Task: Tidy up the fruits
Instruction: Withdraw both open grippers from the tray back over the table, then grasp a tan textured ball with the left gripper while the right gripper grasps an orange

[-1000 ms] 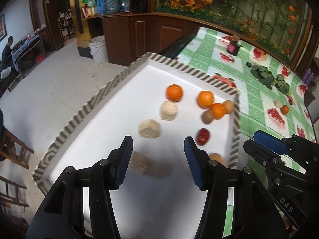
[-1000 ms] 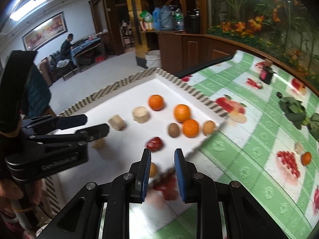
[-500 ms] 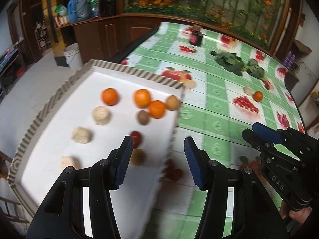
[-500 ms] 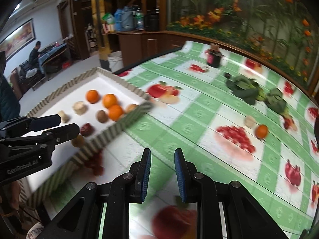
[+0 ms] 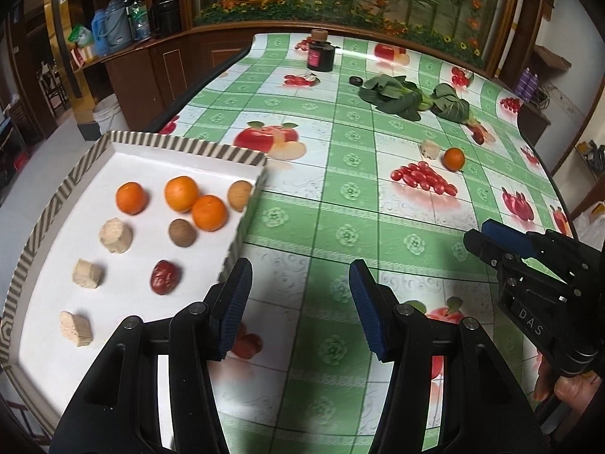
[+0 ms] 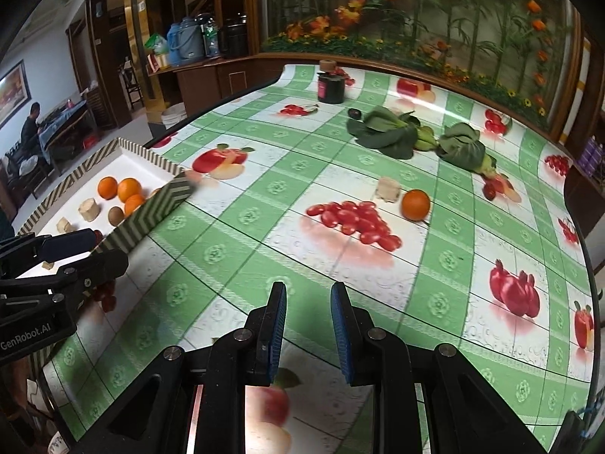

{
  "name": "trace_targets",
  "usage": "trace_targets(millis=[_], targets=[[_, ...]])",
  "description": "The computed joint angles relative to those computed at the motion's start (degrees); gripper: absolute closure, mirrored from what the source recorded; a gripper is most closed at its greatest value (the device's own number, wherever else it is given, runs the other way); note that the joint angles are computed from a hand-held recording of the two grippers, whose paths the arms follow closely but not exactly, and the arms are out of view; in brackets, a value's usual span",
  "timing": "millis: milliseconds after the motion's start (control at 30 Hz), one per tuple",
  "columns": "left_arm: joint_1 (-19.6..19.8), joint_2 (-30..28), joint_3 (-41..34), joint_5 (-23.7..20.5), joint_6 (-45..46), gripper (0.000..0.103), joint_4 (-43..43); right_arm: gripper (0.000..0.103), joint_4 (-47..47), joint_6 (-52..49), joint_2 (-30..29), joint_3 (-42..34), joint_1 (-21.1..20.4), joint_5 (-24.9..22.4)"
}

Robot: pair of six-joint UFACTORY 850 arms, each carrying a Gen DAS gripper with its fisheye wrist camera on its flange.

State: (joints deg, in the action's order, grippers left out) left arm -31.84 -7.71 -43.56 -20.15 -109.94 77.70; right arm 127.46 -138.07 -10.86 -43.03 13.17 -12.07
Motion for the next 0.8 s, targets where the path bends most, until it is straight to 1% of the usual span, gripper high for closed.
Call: trace_targets(millis=[567,667,733,800], targets=[[-1.45,-4.54,-4.74,0.69,6.65,0.049,-5.54,0.08,-6.7,5.35,-0.85,-0.49,-3.25,-1.18],[-1.17,-5.39,-6.1,2.16,10.85,0.049,-9.18,0.08,-11.22,9.28,-1.46,-1.28,-4.47,-1.75],[-0.85,-6.29,-7.72,3.67,16.6,0.049,-13.78,0.08,-15.58,13.6,-2.25,-2.47,-5.85,-2.1],[-0.43,-7.06,-9.16,5.14,23.16,0.05,-19.57,0.08,-25.03,23.49,-3.97,-4.77,-7.99,-3.34]])
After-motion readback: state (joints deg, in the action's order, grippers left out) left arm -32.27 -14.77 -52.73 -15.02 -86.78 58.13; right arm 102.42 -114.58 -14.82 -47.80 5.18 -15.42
